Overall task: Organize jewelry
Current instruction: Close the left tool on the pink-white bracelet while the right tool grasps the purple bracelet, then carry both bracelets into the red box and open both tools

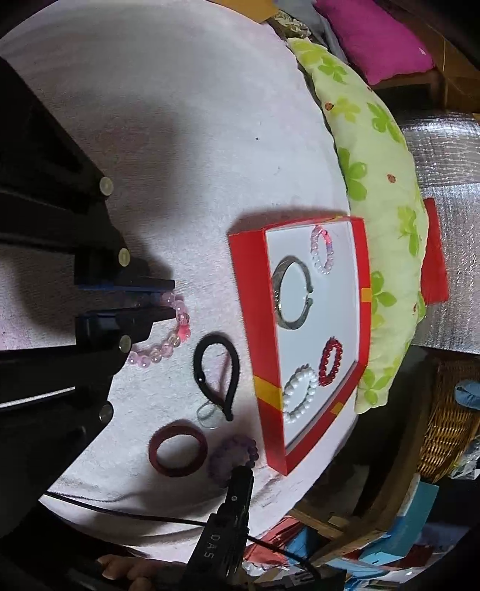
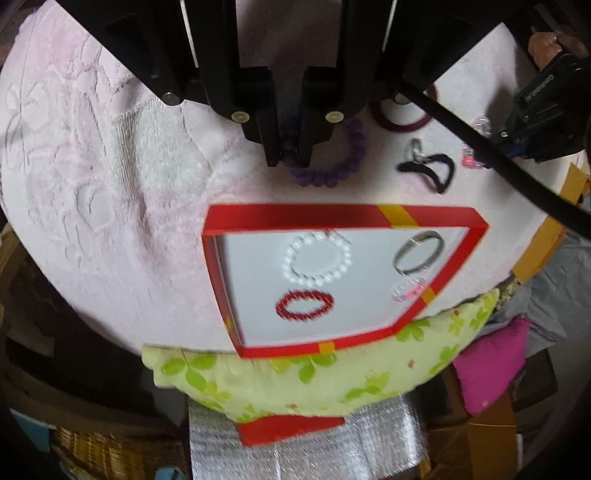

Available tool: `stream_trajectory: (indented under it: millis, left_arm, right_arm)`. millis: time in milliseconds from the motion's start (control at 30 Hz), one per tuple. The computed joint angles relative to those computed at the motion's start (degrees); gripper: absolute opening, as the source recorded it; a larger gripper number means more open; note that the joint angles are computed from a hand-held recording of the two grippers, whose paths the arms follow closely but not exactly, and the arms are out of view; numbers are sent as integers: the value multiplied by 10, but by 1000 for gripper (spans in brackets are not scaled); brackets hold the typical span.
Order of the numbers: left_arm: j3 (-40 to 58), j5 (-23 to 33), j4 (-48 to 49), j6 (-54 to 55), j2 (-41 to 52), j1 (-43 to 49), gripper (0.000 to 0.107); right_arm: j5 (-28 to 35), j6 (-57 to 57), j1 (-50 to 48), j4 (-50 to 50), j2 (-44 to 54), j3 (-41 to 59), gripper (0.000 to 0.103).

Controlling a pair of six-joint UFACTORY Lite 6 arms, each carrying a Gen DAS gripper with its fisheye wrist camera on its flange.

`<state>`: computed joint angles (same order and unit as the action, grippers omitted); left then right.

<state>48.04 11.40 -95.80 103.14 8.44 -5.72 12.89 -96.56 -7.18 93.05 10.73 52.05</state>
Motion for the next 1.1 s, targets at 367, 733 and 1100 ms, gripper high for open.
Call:
stream_trajectory:
  millis: [367, 733, 1100]
  left_arm:
    - [-41, 81, -83, 67, -82, 54, 7]
    - [8, 114, 11, -31, -95, 40, 7]
    - [107, 96, 16, -58, -11, 37, 7]
  right_arm:
    - [128, -76, -37, 97, -84, -47, 11]
    - [172, 34, -52, 21, -55, 19, 11]
    - [161, 103, -41, -36, -9, 72, 11]
